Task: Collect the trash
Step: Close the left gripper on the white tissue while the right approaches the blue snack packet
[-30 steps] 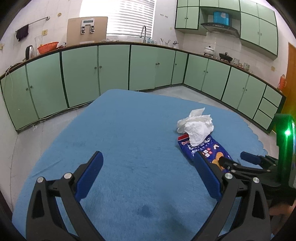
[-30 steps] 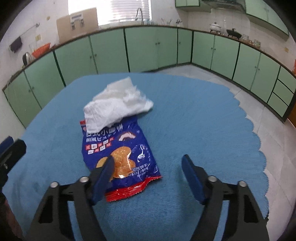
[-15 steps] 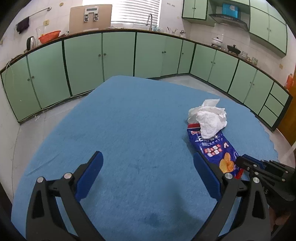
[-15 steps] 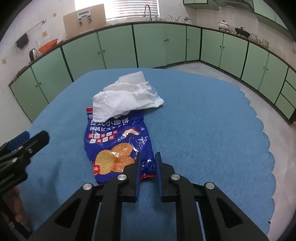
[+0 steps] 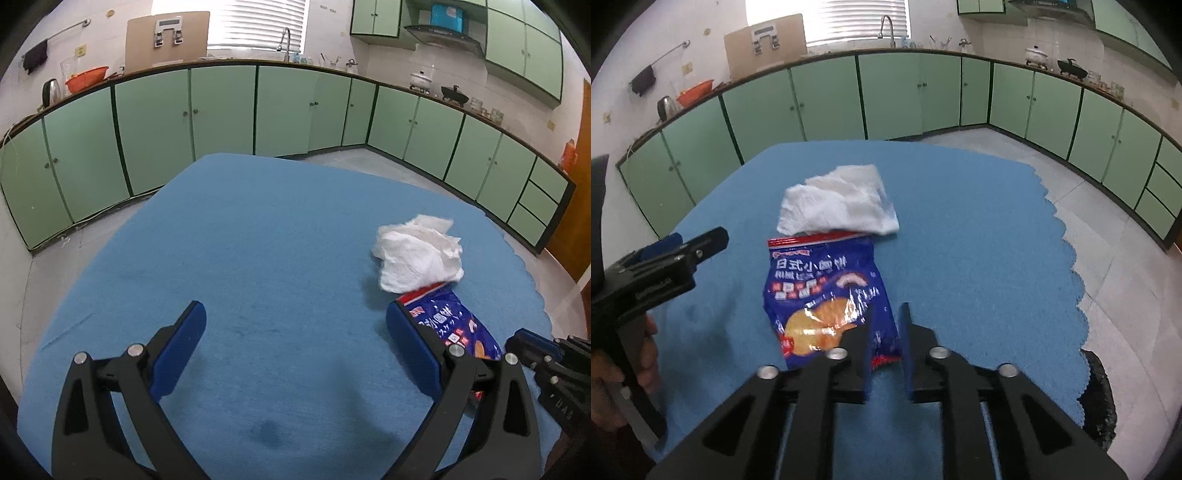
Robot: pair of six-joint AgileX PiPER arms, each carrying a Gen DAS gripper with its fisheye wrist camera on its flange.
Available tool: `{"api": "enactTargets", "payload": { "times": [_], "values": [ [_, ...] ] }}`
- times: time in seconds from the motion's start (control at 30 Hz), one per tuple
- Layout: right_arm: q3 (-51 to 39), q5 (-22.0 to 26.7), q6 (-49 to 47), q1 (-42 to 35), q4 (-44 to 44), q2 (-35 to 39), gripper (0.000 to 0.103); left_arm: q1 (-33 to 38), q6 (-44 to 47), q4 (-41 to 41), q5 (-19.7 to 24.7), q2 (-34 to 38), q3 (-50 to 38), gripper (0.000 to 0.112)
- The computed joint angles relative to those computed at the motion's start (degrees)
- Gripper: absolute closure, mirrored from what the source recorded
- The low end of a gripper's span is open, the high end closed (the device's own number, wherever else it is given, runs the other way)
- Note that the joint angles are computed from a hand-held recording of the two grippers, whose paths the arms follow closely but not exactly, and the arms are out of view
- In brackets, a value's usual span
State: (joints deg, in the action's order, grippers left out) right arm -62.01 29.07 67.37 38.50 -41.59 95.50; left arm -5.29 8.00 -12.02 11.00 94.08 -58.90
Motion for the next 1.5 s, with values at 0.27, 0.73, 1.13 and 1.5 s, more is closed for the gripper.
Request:
{"api": "enactTargets", "payload": {
  "times": [0.27, 0.73, 1.13, 1.5],
  "values": [
    [-2.91, -1.86, -3.05, -1.74, 3.61, 4.79, 0.058, -1.67, -11.19, 11.51, -0.61, 0.21, 0.52, 0.017],
    [3.93, -5.1, 9.06, -0.05, -6.3, -0.6, 0.102, -0.84, -8.73, 8.99, 1.38, 0.46, -0.23, 0.017],
    [9.01, 7.86, 14.94, 3.63, -12.1, -10.13, 0.103, -4.42, -7.14, 6.01, 0.88, 0.83, -0.67, 0.017],
    [12.58, 2.64, 18.02, 0.04, -13.3, -11.52, 0.103, -7.57, 1.94, -3.4, 4.47, 11.14, -13.62, 0.017]
  ]
}}
